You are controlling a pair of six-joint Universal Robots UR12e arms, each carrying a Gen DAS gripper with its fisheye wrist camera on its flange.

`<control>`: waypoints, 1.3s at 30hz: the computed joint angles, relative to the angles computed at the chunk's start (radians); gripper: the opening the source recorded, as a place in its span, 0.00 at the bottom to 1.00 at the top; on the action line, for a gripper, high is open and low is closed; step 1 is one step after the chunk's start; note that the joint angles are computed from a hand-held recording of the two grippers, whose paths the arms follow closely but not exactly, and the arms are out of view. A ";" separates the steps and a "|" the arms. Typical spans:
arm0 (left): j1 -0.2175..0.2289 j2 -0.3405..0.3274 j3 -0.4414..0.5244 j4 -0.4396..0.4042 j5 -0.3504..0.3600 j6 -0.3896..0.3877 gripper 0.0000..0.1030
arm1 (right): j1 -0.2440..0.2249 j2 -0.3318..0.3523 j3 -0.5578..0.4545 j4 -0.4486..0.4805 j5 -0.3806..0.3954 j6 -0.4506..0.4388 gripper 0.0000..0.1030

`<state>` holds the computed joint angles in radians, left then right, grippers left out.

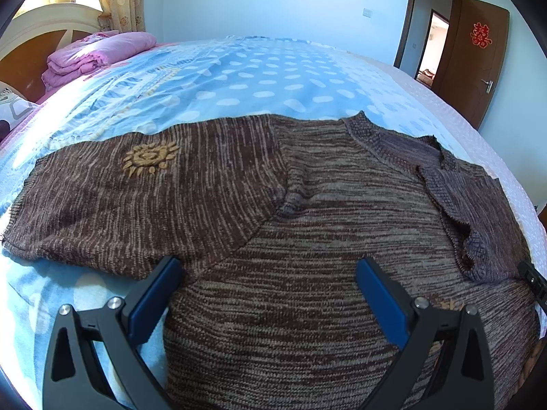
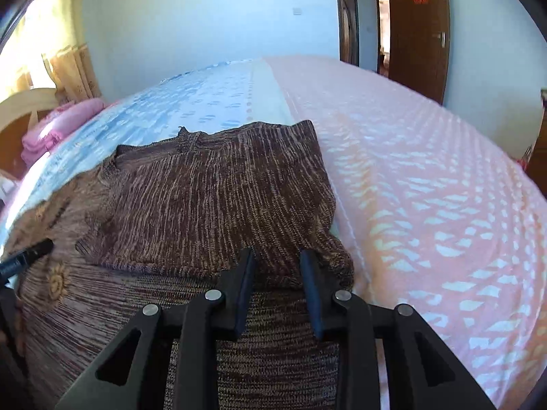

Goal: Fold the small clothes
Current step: 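Lift and fold the gripped side inward over the sweater body with the right gripper, then grasp the opposite side edge with the left gripper and lift it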

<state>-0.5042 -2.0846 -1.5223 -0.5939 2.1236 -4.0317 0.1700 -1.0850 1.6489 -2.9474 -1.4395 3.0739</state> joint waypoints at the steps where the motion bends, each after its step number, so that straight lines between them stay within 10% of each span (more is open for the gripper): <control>1: 0.000 0.001 0.001 -0.007 -0.001 -0.001 1.00 | 0.002 -0.002 0.000 0.003 -0.005 -0.007 0.32; 8: -0.011 0.060 -0.055 -0.035 0.014 -0.061 0.98 | -0.017 -0.002 0.012 -0.019 0.082 0.014 0.41; 19: 0.072 0.280 -0.309 -0.132 0.175 -0.592 0.94 | -0.013 -0.003 0.013 -0.020 0.086 -0.012 0.50; 23: 0.125 0.293 -0.377 -0.004 0.054 -0.622 0.80 | -0.013 -0.003 0.014 -0.022 0.087 -0.012 0.51; 28: 0.112 0.257 -0.340 -0.046 0.110 -0.628 0.78 | -0.013 -0.002 0.013 -0.022 0.093 -0.012 0.52; 30: 0.112 0.256 -0.343 -0.038 0.117 -0.628 0.72 | -0.013 -0.002 0.013 -0.022 0.095 -0.015 0.54; 35: 0.116 0.268 -0.355 -0.071 0.123 -0.683 0.17 | -0.013 -0.001 0.013 -0.024 0.095 -0.020 0.54; 39: 0.117 0.267 -0.339 -0.101 0.123 -0.658 0.13 | -0.014 0.000 0.013 -0.025 0.100 -0.018 0.54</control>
